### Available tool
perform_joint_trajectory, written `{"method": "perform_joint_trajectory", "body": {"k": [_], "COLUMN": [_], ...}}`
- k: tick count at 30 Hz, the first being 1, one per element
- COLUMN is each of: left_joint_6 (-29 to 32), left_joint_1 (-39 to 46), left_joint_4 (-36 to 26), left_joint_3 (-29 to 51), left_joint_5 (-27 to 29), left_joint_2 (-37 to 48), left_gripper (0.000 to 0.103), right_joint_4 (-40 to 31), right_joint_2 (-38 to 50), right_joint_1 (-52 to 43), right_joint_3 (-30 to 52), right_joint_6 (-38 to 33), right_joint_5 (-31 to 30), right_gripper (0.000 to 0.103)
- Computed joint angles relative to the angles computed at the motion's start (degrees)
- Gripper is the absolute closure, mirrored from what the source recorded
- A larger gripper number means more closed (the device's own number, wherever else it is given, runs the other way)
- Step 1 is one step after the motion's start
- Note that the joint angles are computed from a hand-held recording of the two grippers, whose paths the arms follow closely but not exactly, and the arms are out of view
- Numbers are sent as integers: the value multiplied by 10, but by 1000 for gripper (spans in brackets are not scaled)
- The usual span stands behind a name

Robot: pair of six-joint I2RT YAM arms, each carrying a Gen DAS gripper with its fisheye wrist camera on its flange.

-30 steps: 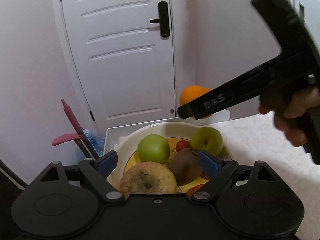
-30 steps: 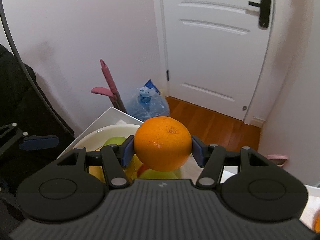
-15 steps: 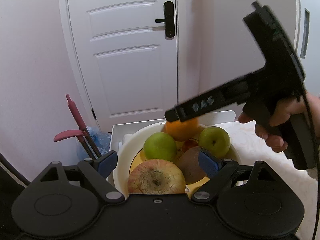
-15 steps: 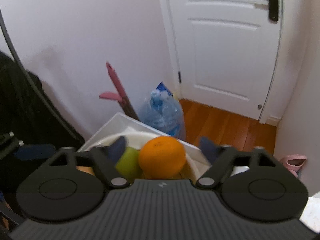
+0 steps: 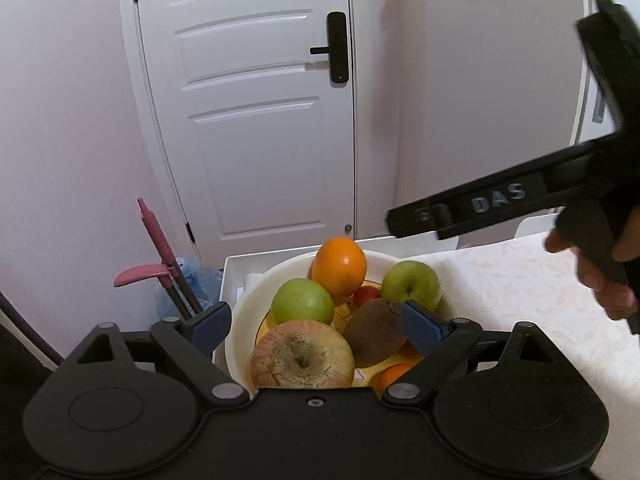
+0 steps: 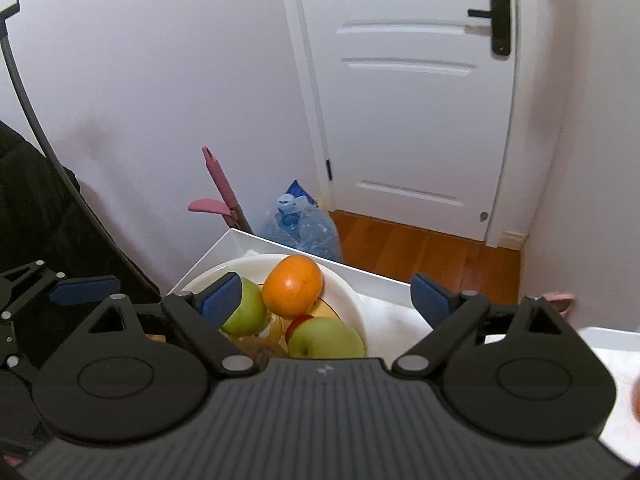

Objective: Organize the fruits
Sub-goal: 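Move both open tools to the remaining orange and small tangerine on the tray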

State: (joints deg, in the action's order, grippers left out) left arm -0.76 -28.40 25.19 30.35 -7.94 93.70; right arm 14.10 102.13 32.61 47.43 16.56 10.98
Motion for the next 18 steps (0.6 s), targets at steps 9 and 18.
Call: {"method": "perform_joint_trajectory", "body": {"k": [9, 18], "left_joint_6": [-23, -18], "left_joint_1": [-58, -124], "left_joint_4": [-78, -101], "left_joint_3": [-10, 28], "left_joint_5": [-36, -20], "left_joint_2": [-107, -113], "left_gripper": [9, 0], "right_joint_4": [-128, -338], "right_joint_2": [-207, -442], "right_joint_1": [46, 88], "right_joint_3": [-93, -187], "right_joint_6": [73, 207], "right_joint_5": [109, 248], "right_gripper": [0, 0]}}
